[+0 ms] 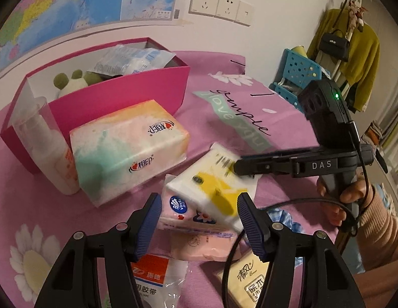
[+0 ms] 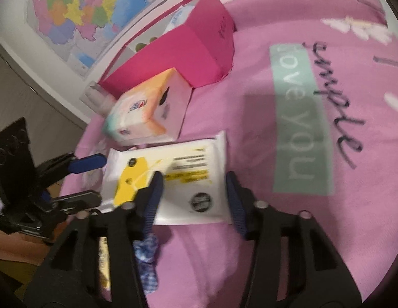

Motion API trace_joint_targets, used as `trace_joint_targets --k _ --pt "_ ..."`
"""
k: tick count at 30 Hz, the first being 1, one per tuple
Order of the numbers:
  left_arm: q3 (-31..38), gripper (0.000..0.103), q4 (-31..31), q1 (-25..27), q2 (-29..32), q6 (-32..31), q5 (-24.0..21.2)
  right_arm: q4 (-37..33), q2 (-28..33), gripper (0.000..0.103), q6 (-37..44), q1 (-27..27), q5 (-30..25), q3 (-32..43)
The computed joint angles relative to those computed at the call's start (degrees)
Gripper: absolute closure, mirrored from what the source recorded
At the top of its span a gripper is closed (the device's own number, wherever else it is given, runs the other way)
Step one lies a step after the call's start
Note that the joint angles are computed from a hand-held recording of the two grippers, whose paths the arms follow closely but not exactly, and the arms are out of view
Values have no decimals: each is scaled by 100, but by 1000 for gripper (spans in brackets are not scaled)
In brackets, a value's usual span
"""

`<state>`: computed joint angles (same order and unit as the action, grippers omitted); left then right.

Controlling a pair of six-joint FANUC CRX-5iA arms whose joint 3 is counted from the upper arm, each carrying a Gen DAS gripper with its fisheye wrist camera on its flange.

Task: Organize soft objects
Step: 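Grasp the yellow-and-white wet-wipe pack with the right gripper and lift it, then carry the wipe pack over the pink box and open the right gripper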

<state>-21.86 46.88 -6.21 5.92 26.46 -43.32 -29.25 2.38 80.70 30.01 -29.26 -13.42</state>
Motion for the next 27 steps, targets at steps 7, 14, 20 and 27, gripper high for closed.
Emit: trace_joint_targets --k 7,14,20,27 --pt "35 47 -259 89 -27 288 -56 -1613 34 68 1468 -429 -326 175" --pt "10 59 -305 139 -77 396 -67 -2413 201 69 2067 -769 -678 333" --pt "75 66 -244 174 -126 447 -84 -1700 -231 83 1502 -354 -10 12" --pt "157 66 140 150 -282 179 223 344 -652 84 -220 445 840 -311"
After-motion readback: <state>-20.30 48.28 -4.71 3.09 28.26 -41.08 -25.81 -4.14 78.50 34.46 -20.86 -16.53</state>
